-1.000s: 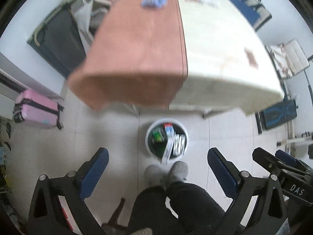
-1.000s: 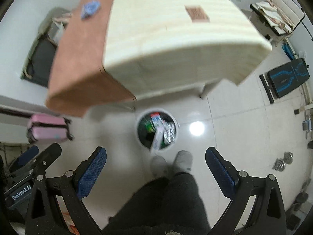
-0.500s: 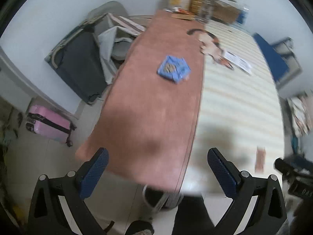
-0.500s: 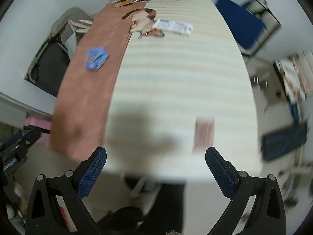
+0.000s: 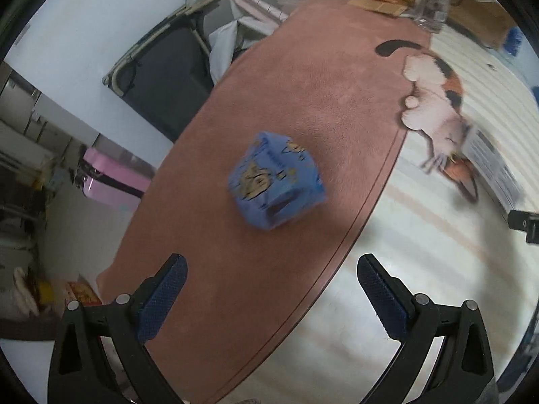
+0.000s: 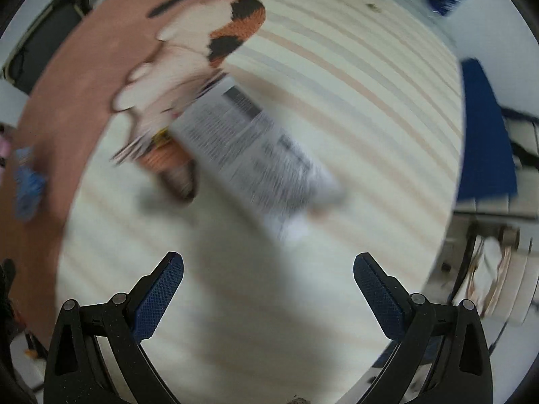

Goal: Collect trash
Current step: 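Grasp the blue snack wrapper with the left gripper while the right gripper grasps the white label card, then lift the wrapper and label card and carry both over the trash bin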

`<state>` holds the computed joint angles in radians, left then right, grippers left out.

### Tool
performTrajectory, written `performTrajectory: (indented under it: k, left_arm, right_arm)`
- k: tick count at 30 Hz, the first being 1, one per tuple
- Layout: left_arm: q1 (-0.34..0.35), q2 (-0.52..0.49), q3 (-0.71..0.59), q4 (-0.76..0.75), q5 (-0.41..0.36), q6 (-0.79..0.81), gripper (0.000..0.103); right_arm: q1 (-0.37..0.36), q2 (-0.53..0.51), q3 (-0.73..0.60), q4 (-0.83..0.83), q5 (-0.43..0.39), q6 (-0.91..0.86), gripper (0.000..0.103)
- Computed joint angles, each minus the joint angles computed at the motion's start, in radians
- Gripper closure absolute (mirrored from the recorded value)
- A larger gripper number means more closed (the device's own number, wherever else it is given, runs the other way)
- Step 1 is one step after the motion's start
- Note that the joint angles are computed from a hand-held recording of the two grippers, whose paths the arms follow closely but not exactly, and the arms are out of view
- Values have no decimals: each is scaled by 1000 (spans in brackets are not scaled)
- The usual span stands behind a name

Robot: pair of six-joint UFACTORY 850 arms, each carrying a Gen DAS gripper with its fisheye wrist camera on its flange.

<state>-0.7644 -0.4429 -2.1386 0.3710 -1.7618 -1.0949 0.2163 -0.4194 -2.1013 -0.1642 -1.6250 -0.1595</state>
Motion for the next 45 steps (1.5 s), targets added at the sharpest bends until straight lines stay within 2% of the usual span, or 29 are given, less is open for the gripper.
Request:
performTrajectory:
  k: [2, 6, 10, 13, 16, 18, 20, 25, 28, 30, 32, 33, 34, 35, 39, 45]
  left_arm:
    - [16, -20, -10, -13, -5, -7, 0]
    - [43, -12, 22, -42, 1, -43, 0]
    - [68, 48, 112, -56, 21, -97, 0]
    - [96, 130, 219, -102, 69, -164, 0]
    - [138, 228, 337, -161, 165, -208, 0]
    - [174, 271, 385, -197, 218, -206, 0]
    - [214, 298, 413, -234, 272, -200, 1]
    - [288, 248, 387, -334, 384, -61, 1]
    - [299, 178, 338, -371, 389, 23, 1]
    - [305, 155, 329, -374, 386, 51, 10]
    - [308, 163, 346, -370, 424, 60, 33]
    - [304, 158, 337, -358, 419, 59, 35]
    - [298, 154, 326, -338, 419, 70, 46]
    - [290, 149, 315, -331, 421, 84, 61]
    - [262, 135, 277, -279, 388, 134, 72]
    - [223, 133, 242, -216, 351, 164, 73]
  right_arm:
    - [-6, -87, -84, 0, -16, -59, 1]
    - [-5, -190, -171, 19, -42, -146, 1]
    - [-23, -220, -218, 70, -64, -35, 4]
    - [-39, -187, -175, 151, -88, 157, 5]
    - [-48, -114, -66, 300, -96, 274, 5]
    - [-45, -87, -21, 373, -105, 291, 5]
    - [-29, -69, -3, 353, -85, 290, 5]
    - [13, -77, -41, 280, -34, 232, 5]
    - [53, -93, -64, 215, -29, 184, 5]
    - [75, -110, -82, 165, -36, 168, 5]
    - [94, -114, -88, 131, -29, 170, 6]
    - [102, -111, -85, 112, -20, 177, 8]
    - [117, -79, -39, 95, 3, 197, 13]
    - [132, -44, 7, 90, 30, 219, 20]
    - [132, 7, 64, 104, 53, 279, 20]
    - [91, 54, 95, 171, 63, 353, 21]
